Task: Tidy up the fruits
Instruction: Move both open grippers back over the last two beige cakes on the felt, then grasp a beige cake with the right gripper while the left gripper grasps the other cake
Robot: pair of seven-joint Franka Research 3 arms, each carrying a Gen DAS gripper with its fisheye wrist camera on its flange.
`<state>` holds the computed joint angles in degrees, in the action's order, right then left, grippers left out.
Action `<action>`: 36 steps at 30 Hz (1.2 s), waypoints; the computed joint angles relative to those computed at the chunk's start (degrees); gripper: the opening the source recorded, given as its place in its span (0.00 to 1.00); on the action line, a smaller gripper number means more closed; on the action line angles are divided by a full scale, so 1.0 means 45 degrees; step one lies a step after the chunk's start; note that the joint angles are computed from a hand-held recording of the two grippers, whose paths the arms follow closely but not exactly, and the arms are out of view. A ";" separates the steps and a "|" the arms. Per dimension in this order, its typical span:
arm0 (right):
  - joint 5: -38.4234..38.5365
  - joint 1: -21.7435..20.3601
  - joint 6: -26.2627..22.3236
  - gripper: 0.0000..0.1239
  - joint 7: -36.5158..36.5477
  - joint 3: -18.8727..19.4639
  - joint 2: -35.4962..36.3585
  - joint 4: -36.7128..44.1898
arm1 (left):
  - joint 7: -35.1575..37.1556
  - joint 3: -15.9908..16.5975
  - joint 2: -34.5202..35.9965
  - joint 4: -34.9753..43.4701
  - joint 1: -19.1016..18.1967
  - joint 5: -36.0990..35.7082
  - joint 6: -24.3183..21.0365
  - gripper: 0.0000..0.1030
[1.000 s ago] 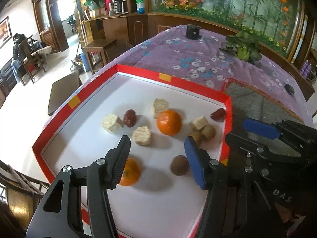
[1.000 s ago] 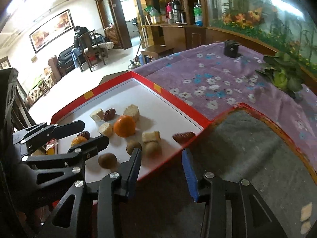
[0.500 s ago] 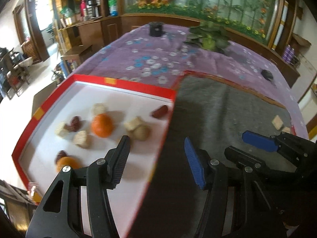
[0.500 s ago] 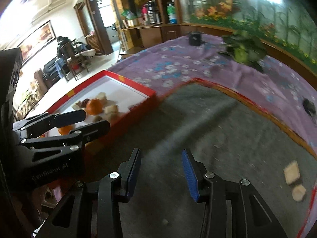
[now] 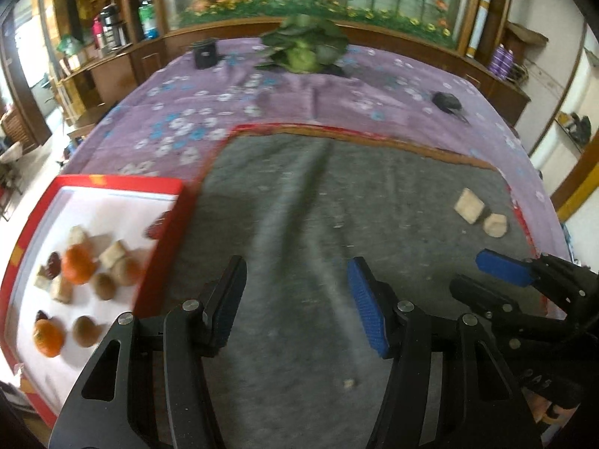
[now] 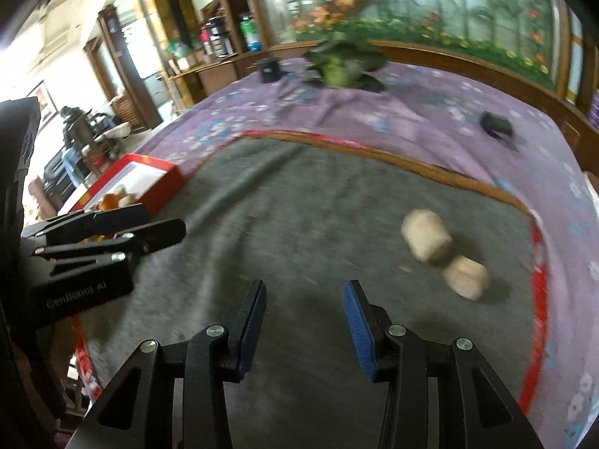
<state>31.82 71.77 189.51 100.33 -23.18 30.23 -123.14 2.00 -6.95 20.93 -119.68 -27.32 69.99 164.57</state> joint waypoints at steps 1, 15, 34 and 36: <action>0.0069 -0.0139 0.0147 0.35 0.0023 0.0098 -0.0195 -0.0358 | 0.0343 -0.0129 0.0201 0.0211 0.0031 -0.0248 0.0018 0.55; 0.1679 -0.2084 0.1365 0.35 -0.1859 0.1299 -0.0764 -0.1610 | 0.5737 -0.0707 0.2419 0.2710 -0.0432 -0.4872 0.0328 0.55; 0.1340 -0.5273 0.2111 0.12 -0.3385 0.4051 -0.1240 -0.2070 | 1.0895 -0.1062 0.4240 0.5267 -0.0962 -0.8465 0.0159 0.55; 0.1689 -0.5566 0.2132 0.12 -0.3516 0.4363 -0.1280 -0.2134 | 1.1571 -0.1192 0.4592 0.5740 -0.0969 -0.8727 0.0019 0.55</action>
